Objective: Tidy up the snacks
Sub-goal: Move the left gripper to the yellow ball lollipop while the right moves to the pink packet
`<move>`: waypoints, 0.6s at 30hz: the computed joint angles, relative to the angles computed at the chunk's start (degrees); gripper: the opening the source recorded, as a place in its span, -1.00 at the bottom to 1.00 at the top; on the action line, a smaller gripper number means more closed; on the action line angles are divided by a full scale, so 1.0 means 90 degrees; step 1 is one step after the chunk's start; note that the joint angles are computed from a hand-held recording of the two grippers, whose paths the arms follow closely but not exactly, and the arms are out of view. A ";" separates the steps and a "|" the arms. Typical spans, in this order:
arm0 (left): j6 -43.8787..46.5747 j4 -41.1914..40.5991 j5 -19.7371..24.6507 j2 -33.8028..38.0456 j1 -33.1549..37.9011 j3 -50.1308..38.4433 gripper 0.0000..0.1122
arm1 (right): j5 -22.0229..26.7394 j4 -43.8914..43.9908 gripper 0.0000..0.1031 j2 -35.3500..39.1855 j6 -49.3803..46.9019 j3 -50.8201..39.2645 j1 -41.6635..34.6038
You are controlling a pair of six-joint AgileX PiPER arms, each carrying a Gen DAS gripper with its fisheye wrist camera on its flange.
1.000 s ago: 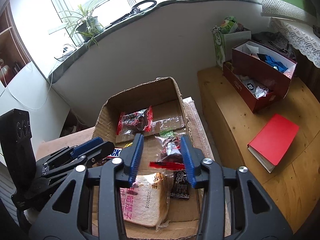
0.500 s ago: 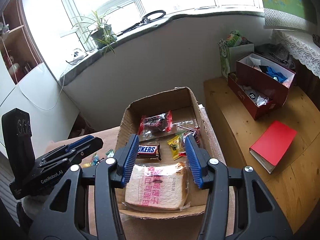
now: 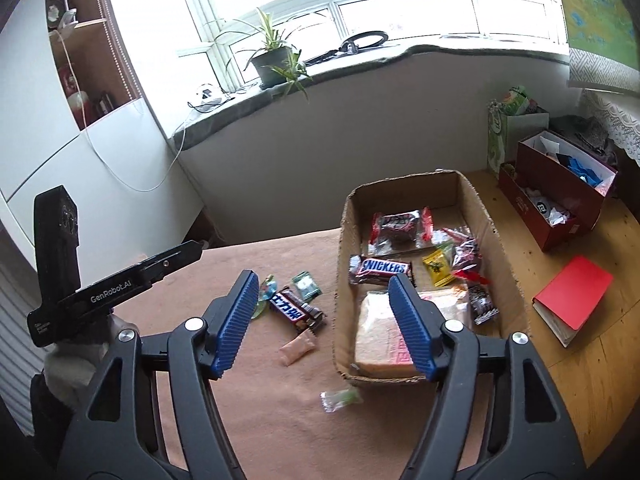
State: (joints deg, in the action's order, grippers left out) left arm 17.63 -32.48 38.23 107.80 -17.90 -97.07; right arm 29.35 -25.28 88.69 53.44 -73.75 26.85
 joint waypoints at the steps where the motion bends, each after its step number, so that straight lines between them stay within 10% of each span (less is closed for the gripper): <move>1: 0.0065 -0.0065 -0.0021 -0.0059 0.0078 0.0120 -0.33 | 0.0003 -0.0067 0.41 0.0040 0.0119 -0.0007 0.0132; 18: 0.0920 -0.0560 -0.0356 0.0079 0.0695 0.1282 -0.13 | 0.0295 -0.0692 0.42 0.1973 0.1865 -0.0560 0.1272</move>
